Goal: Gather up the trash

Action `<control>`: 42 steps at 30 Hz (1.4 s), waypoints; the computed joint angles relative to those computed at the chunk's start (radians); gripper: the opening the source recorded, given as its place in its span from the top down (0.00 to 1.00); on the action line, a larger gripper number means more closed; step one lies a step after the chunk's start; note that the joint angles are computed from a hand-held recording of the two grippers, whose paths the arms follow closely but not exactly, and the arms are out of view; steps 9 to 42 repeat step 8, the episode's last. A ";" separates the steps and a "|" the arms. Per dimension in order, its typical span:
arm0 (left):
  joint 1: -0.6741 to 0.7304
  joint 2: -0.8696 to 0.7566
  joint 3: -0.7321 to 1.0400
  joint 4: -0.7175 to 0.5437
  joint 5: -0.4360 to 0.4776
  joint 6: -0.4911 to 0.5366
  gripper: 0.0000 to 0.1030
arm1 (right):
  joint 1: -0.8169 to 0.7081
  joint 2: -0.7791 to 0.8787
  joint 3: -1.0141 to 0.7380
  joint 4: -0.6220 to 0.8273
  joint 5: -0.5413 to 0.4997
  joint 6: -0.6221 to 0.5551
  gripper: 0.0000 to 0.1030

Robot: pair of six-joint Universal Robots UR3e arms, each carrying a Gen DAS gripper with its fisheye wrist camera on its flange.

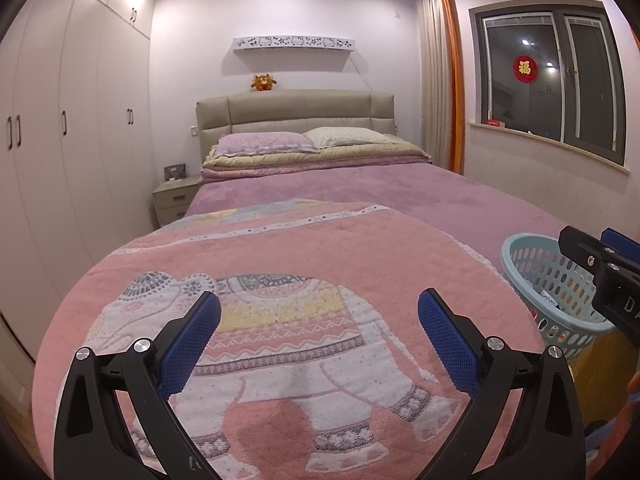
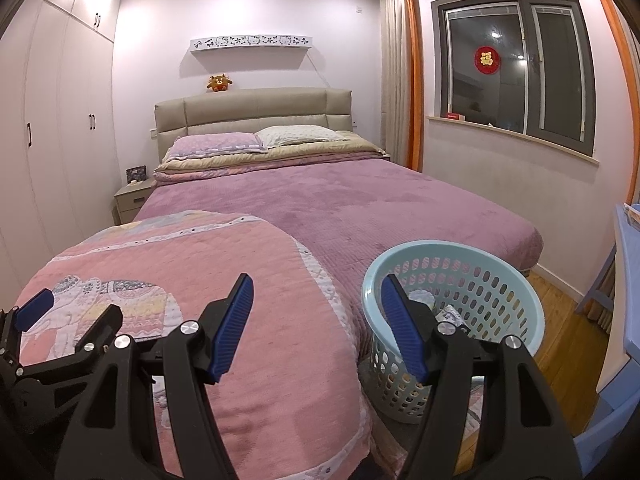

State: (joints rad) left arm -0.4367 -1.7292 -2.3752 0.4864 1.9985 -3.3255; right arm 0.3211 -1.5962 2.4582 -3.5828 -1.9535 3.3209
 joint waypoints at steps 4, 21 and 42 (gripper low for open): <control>0.019 0.022 -0.012 -0.018 -0.019 -0.013 0.07 | 0.015 -0.010 -0.010 0.012 -0.007 -0.004 0.39; 0.019 0.034 -0.008 -0.046 -0.022 -0.010 0.07 | 0.030 -0.005 -0.027 0.026 -0.012 -0.006 0.39; 0.019 0.034 -0.008 -0.046 -0.022 -0.010 0.07 | 0.030 -0.005 -0.027 0.026 -0.012 -0.006 0.39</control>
